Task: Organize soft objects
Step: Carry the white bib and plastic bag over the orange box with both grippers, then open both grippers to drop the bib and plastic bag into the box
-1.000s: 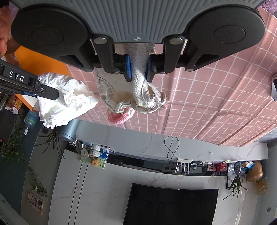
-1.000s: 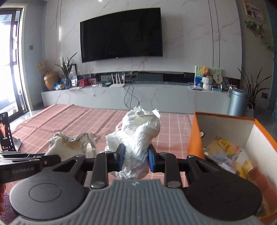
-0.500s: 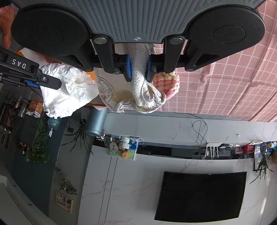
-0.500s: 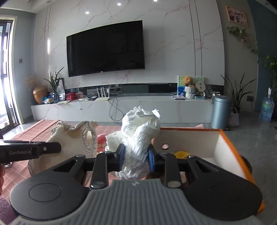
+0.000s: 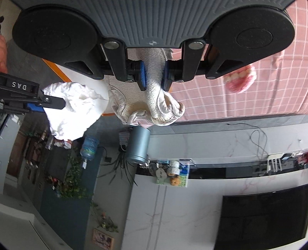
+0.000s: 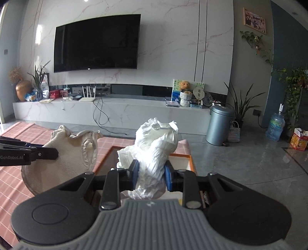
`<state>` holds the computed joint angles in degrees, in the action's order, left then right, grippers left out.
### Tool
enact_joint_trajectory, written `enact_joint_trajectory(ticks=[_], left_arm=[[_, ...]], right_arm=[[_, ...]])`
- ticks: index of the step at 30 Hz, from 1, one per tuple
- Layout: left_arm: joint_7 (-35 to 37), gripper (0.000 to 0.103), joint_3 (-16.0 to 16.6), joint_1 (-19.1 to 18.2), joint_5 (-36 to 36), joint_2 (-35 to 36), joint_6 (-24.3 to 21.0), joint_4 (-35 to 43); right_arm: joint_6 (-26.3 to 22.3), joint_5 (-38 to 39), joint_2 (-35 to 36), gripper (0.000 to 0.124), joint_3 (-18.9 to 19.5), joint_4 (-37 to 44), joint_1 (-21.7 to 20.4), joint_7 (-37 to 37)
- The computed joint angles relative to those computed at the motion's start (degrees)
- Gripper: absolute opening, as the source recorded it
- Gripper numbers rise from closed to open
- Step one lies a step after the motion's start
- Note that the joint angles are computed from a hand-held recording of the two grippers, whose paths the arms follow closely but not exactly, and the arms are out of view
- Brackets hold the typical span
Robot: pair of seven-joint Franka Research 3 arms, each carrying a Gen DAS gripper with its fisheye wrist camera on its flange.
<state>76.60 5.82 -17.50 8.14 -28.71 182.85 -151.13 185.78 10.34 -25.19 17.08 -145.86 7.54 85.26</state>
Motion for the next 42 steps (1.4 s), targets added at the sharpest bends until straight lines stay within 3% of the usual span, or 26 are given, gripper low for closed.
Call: enact_joint_trajectory(ticks=[3, 6, 11, 13, 16, 22, 30, 36, 42], left_arm=[[0.8, 0.020, 0.7, -1.9, -0.1, 3.7, 0.5, 2.9], [2.5, 0.020, 3.6, -5.9, -1.3, 6.4, 0.5, 5.1], [5.7, 0.020, 5.8, -9.4, -3.8, 10.0, -0.7, 7.7], [7.9, 0.020, 6.7, -10.6, -5.6, 11.2, -2.1, 8.5], [10.2, 0.020, 5.8, -9.8, -7.2, 13.0, -3.3, 9.2], [16.3, 0.021, 7.0, -11.5, -14.4, 15.7, -4.7, 11.3], [26.2, 0.022, 7.8, -13.2, -25.1, 17.3, -5.8, 13.2], [29.8, 0.023, 4.3, -10.2, -29.7, 18.2, -6.2, 14.3], [30.5, 0.024, -1.0, -5.3, -31.6, 17.5, -6.7, 14.2]], right_arm=[[-2.1, -1.3, 2.7, 0.027, -0.1, 2.5, -1.4, -0.8], [-5.4, -4.0, 5.7, 0.027, 0.8, 5.3, -3.4, -0.8], [-7.6, -19.8, 8.9, 0.027, 13.7, 8.5, -19.2, 5.1], [-9.2, -25.2, 10.7, 0.027, 16.4, 10.0, -22.7, 6.6], [-12.2, -31.4, 14.5, 0.027, 17.5, 13.0, -24.2, 8.1], [-18.9, -42.2, 22.1, 0.027, 16.7, 20.0, -22.4, 11.0], [-28.5, -37.3, 27.5, 0.027, 12.8, 25.2, -15.8, 3.3], [-33.7, -36.5, 29.0, 0.033, 9.0, 27.9, -11.2, 2.7], [-31.9, -38.5, 25.7, 0.054, 4.6, 25.2, -7.2, 3.0]])
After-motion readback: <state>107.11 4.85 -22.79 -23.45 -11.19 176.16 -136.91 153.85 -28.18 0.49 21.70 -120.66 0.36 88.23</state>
